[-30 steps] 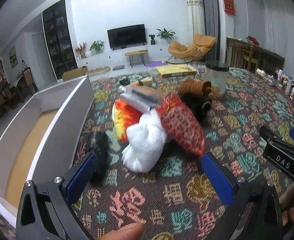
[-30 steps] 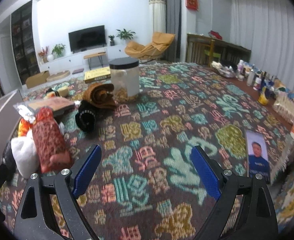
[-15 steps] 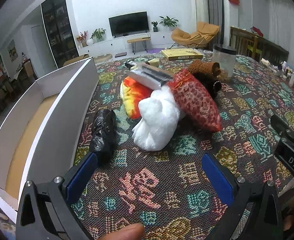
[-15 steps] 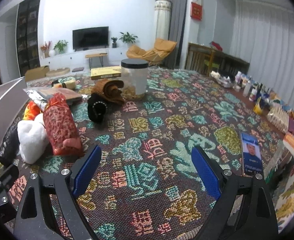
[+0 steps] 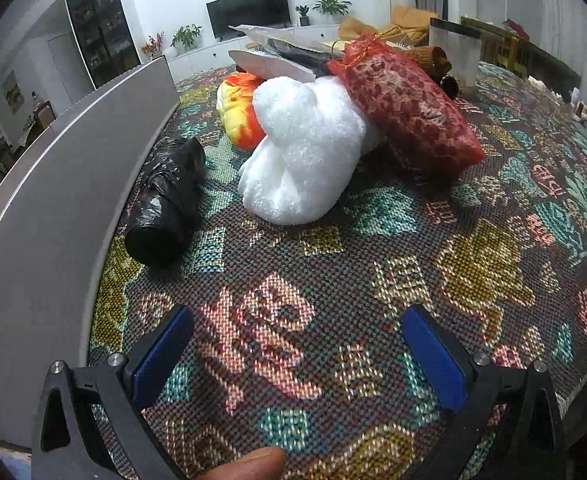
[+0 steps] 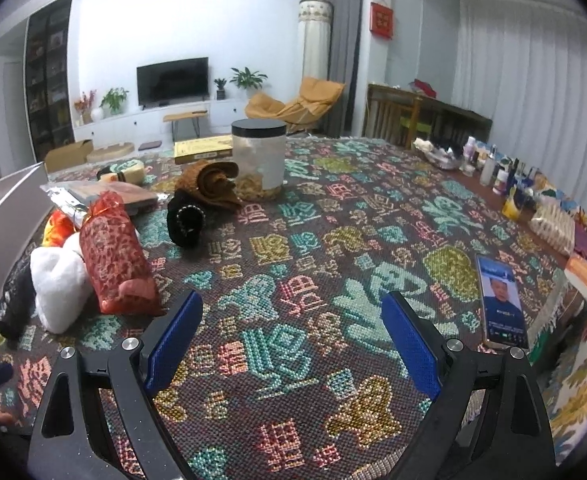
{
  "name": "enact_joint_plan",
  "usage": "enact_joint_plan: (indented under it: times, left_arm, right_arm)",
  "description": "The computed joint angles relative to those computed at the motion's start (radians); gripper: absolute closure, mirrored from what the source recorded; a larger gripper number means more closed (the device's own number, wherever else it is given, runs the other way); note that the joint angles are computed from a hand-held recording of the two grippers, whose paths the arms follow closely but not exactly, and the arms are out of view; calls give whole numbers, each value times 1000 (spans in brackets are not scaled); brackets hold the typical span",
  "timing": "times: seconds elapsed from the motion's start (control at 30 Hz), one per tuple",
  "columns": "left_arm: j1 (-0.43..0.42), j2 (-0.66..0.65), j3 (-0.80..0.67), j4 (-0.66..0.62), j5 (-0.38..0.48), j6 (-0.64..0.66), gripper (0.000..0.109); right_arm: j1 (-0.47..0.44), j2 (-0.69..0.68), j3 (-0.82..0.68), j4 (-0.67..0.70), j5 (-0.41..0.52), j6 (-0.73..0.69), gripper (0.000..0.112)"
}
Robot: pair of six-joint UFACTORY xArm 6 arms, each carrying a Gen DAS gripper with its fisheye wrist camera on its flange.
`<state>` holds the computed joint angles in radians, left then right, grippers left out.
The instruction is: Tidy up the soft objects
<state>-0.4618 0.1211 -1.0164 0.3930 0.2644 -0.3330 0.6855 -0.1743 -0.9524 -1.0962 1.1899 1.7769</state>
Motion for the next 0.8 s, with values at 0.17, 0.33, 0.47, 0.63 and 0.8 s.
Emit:
enact_joint_plan:
  times: [0.17, 0.33, 0.47, 0.63, 0.8]
  left_arm:
    - [1, 40, -38, -214, -3, 159, 6]
    - [7, 90, -104, -274, 22, 207, 6]
    - [6, 146, -193, -297, 78, 234, 6]
    - [16, 237, -328, -350, 123, 276, 6]
    - [23, 262, -330, -373, 64, 291, 6]
  right_arm:
    - [4, 8, -7, -4, 7, -3, 20]
    - [1, 9, -8, -4, -1, 3, 19]
    - [-16, -3, 7, 6, -34, 10, 19]
    - [-53, -38, 46, 28, -103, 29, 20]
    - [-88, -61, 77, 68, -159, 35, 20]
